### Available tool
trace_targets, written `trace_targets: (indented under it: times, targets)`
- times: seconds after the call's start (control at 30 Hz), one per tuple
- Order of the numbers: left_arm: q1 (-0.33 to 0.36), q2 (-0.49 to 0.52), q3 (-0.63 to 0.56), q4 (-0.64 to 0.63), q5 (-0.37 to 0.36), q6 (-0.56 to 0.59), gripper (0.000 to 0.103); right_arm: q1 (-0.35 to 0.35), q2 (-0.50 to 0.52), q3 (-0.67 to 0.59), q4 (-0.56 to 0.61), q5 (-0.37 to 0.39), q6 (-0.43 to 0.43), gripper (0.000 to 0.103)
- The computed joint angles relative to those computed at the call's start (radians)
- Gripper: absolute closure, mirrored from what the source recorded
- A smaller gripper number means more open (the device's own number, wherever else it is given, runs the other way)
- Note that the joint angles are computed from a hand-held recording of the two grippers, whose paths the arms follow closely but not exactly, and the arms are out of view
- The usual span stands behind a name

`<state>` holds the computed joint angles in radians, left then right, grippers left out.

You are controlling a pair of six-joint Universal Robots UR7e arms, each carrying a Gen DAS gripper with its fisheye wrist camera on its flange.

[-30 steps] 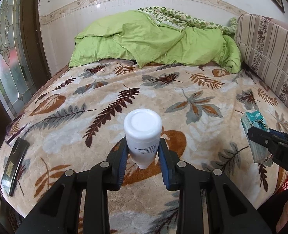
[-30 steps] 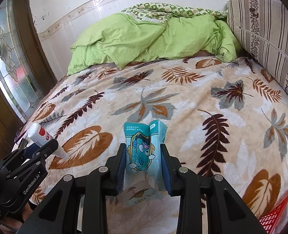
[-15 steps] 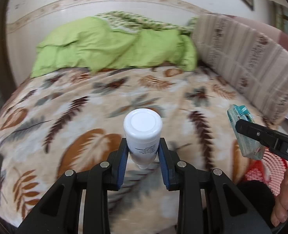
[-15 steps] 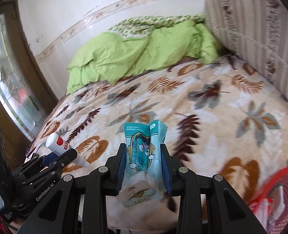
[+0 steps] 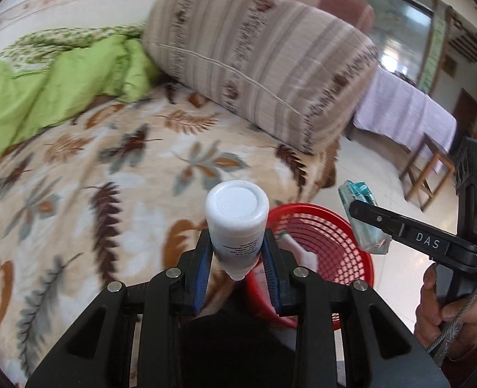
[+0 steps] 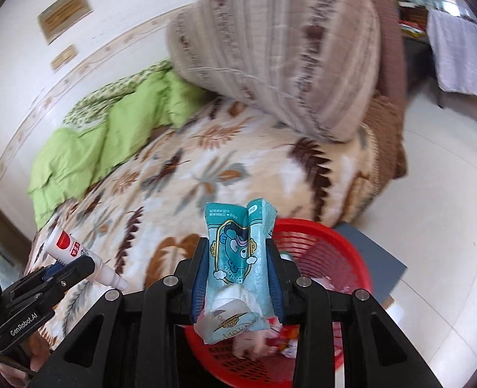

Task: Collect trash
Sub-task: 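Carry the white bottle and teal packet to the red wastebasket and release both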

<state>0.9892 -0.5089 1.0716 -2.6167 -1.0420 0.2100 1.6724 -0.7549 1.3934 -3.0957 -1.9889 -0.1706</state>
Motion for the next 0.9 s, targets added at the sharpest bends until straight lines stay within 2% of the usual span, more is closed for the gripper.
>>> trace_targets:
  times: [0.07,0.2,0.23,0.4,0.53,0.57,0.6,0.73,0.8,0.9]
  targets:
    - [-0.006,0.043,-0.052,0.050,-0.015,-0.007,0.074,-0.010,-0.011,0.011,-0.001,-0.010,0.012,0.066]
    - [-0.009,0.108,-0.131,0.110,-0.015,-0.002,0.071,-0.023,-0.018,0.014,0.011,-0.048,0.034,0.052]
    - [-0.008,0.113,-0.140,0.120,-0.019,0.003,0.070,-0.027,-0.022,0.018,0.012,-0.049,0.036,0.052]
    - [-0.011,0.094,-0.110,0.089,-0.018,0.031,0.055,-0.032,-0.035,0.035,0.013,-0.061,0.041,0.050]
    - [-0.015,0.065,-0.062,0.027,0.012,0.055,0.049,-0.016,-0.031,0.039,-0.008,-0.096,0.048,0.048]
    - [-0.018,0.053,-0.043,0.000,0.028,0.066,0.044,-0.010,-0.028,0.039,-0.021,-0.109,0.043,0.046]
    - [-0.020,0.041,-0.021,-0.032,0.043,0.077,0.038,-0.001,-0.024,0.039,-0.040,-0.127,0.032,0.041]
    - [-0.025,-0.014,0.068,-0.165,0.087,0.123,0.027,0.051,0.016,0.031,-0.165,-0.242,-0.048,0.025]
    - [-0.027,-0.035,0.102,-0.219,0.119,0.143,0.018,0.078,0.037,0.028,-0.215,-0.280,-0.095,0.023]
    - [-0.029,-0.073,0.166,-0.298,0.155,0.172,0.015,0.116,0.081,0.013,-0.322,-0.349,-0.176,0.015]
